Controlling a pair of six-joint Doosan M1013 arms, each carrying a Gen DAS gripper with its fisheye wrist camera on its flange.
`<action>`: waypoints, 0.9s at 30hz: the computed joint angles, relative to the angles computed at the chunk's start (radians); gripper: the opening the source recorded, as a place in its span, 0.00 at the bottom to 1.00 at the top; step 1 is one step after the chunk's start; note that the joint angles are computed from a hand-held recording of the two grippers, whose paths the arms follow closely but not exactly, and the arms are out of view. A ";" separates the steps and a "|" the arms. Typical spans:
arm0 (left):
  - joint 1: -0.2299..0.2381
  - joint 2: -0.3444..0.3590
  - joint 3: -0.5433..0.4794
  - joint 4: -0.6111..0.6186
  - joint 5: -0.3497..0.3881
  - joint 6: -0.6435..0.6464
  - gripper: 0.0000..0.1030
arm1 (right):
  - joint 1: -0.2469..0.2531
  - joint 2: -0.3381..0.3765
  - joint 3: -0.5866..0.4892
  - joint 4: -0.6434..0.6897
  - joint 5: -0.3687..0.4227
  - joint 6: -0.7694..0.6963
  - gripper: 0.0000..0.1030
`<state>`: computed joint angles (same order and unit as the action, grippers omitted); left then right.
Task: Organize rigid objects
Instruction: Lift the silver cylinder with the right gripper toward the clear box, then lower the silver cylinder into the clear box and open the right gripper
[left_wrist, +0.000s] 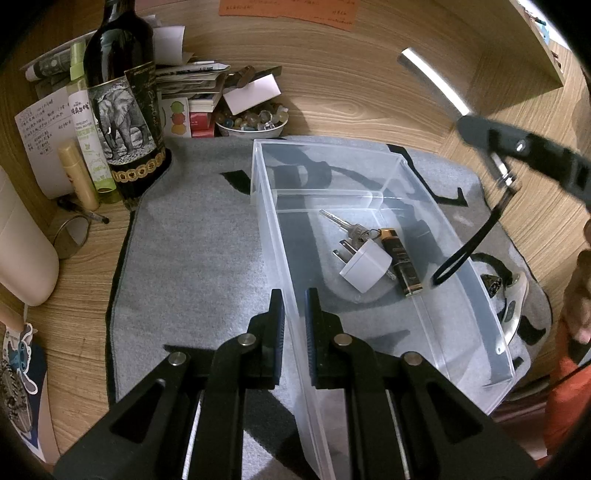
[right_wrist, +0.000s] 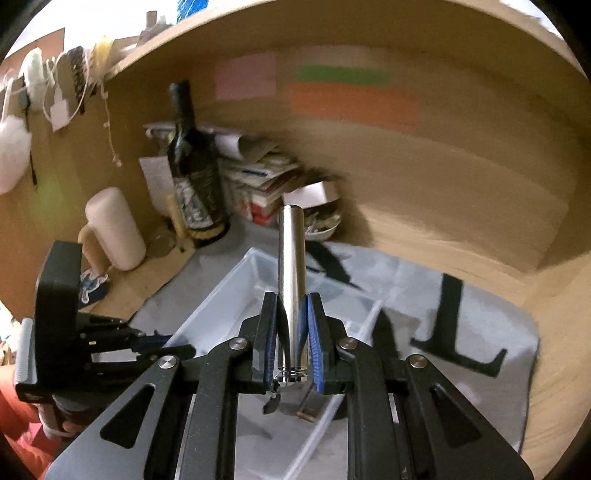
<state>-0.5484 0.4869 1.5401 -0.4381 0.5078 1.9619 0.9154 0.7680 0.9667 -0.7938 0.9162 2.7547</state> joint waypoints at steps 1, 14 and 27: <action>0.000 0.000 0.000 -0.001 0.000 0.001 0.10 | -0.001 0.004 -0.005 0.015 -0.005 -0.010 0.14; 0.001 0.000 -0.001 -0.003 0.001 0.001 0.10 | -0.007 0.093 -0.116 0.207 0.091 -0.236 0.14; 0.000 0.000 0.000 -0.003 0.000 0.001 0.10 | -0.018 0.138 -0.178 0.311 0.177 -0.357 0.14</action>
<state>-0.5479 0.4871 1.5400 -0.4415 0.5082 1.9627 0.8979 0.9055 0.7887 -0.4828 1.0934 2.3979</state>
